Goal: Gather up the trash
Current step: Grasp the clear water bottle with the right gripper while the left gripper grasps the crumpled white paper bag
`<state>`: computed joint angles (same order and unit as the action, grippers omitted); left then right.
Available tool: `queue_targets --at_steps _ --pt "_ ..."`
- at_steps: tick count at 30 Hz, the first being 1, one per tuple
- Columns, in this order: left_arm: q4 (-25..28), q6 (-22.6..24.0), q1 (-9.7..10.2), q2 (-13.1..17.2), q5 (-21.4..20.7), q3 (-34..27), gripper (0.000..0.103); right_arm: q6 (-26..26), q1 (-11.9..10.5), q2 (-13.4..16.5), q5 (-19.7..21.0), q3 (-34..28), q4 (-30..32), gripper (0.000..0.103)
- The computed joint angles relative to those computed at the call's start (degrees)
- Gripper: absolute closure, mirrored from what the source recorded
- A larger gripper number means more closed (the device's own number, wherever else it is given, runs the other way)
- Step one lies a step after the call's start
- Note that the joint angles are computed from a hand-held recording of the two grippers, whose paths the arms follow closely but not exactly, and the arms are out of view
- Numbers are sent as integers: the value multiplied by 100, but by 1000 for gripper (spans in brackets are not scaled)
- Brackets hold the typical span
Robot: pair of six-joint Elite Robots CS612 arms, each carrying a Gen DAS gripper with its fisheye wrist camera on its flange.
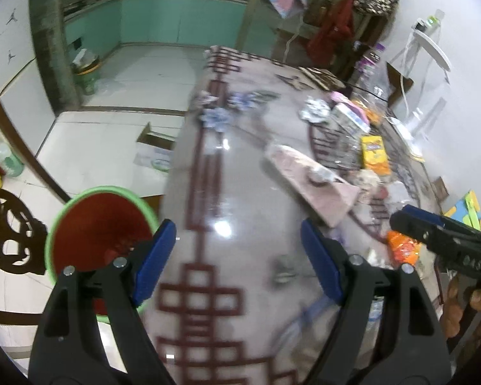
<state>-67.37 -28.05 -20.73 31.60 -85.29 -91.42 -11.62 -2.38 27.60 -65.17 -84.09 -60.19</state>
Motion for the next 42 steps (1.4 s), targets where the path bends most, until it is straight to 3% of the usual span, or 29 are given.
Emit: queue_targets --at_steps 5,8,11,16,19,22,26,32,36,39,40,42 --pt "-104 -102 -240 -54 86 174 26 74 -336 -23 -361 173 -332 32" --pt "-132 -142 -355 -92 104 302 26 122 -464 -145 -978 596 -489 30" --pt "-149 -121 -448 -175 83 516 26 246 -586 -310 -1149 1163 -371 27" --pt "-285 310 -584 -408 31 1026 26 256 -679 -455 -1208 1779 -228 27" --pt "-407 640 -637 -550 -7 1385 26 114 -723 -494 -1001 1964 -141 32" --pt "-626 917 -650 -707 -172 1847 26 -92 -725 -469 -824 1981 -33 49" --pt "-879 1217 -645 -910 -455 2495 26 -272 -735 -483 -740 2044 -136 50" --pt "-1106 1602 -637 -1177 -735 3325 26 277 -956 -467 -231 1941 -407 51" --pt "-1072 1589 -589 -1323 -923 3821 27 587 -1071 -454 -2 1816 -507 51" --pt "-1049 1516 -566 -1369 -1056 4023 46 701 -1112 -428 91 1726 -463 51" --pt "-1036 1509 -558 -1379 -1100 4061 62 728 -1115 -421 114 1700 -436 50" --pt "-1038 1437 -541 -1353 -1181 4031 67 798 -1110 -416 174 1676 -415 50"
